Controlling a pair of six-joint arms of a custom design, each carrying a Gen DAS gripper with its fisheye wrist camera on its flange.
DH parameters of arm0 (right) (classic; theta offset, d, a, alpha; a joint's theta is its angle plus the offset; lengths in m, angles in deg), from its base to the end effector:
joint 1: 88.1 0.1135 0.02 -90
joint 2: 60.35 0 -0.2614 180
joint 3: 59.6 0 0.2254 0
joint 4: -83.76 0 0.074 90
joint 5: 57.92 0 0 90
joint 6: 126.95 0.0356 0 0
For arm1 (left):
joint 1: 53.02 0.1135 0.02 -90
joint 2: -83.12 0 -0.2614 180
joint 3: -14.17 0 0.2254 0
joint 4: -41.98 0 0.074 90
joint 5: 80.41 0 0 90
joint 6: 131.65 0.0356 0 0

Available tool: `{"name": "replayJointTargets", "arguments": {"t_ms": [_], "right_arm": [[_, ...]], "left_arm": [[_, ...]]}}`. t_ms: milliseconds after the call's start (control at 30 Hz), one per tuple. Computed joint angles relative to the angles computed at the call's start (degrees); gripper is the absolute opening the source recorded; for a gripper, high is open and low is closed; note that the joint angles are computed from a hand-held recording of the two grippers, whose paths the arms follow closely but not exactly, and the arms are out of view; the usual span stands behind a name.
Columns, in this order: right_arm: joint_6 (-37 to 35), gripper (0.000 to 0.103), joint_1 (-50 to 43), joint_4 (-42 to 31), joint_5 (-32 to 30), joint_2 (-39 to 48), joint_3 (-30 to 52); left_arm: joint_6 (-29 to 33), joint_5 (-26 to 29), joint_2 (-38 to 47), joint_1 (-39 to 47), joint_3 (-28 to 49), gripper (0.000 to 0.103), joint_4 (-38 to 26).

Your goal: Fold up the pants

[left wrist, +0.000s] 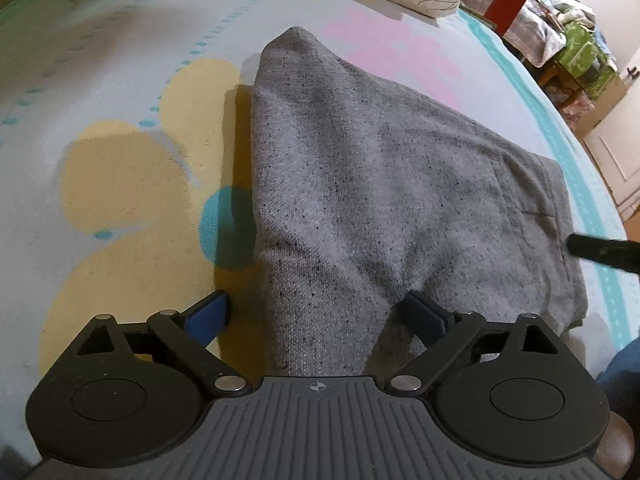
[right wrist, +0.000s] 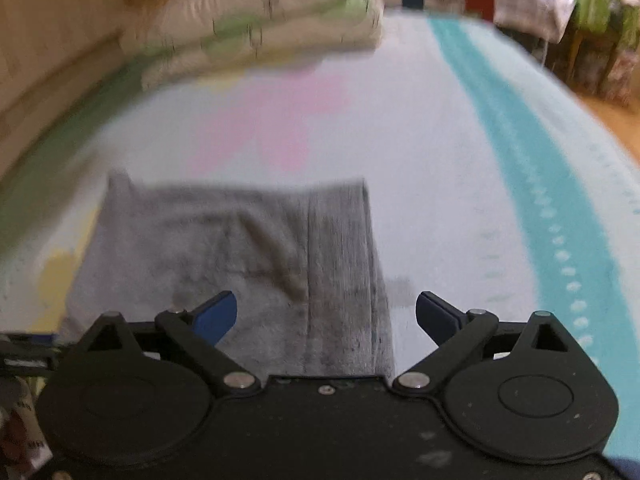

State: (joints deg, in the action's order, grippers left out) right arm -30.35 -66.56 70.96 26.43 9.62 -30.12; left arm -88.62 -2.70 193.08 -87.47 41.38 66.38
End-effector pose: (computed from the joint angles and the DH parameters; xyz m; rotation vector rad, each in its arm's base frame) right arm 0.1543 0.0647 0.1250 -0.3692 2.4975 0.3244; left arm 0.1649 -0.1039 0.0430 -0.3588 2.5504 -0.2658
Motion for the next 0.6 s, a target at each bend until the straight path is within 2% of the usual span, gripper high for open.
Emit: {"name": "replayJointTargets", "arguments": {"t_ms": [100,133,300,367,600], "right_arm": [[-0.01,0.101,-3.34,0.67,-4.49,12.3,4.97],[0.29,0.101,-4.46,1.31,-5.67,14.64,5.84],[1.85,0.103,-10.04,4.33,-11.65,25.51,9.62],[1.33,0.103,-12.02,6.36,-14.78,27.62,9.98],[-0.77,0.103,-14.42,11.23,-19.02,30.59,9.29]], "left_arm": [[0.48,0.81,0.34,0.77,0.79,0.099,-0.4],[0.76,1.28,0.59,1.18,1.19,0.102,-0.53],[3.27,0.63,1.49,2.01,4.91,0.102,-4.65],[4.22,0.37,2.09,2.42,5.69,0.102,-4.64],[8.81,0.71,4.46,4.04,8.32,0.103,-3.19]]}}
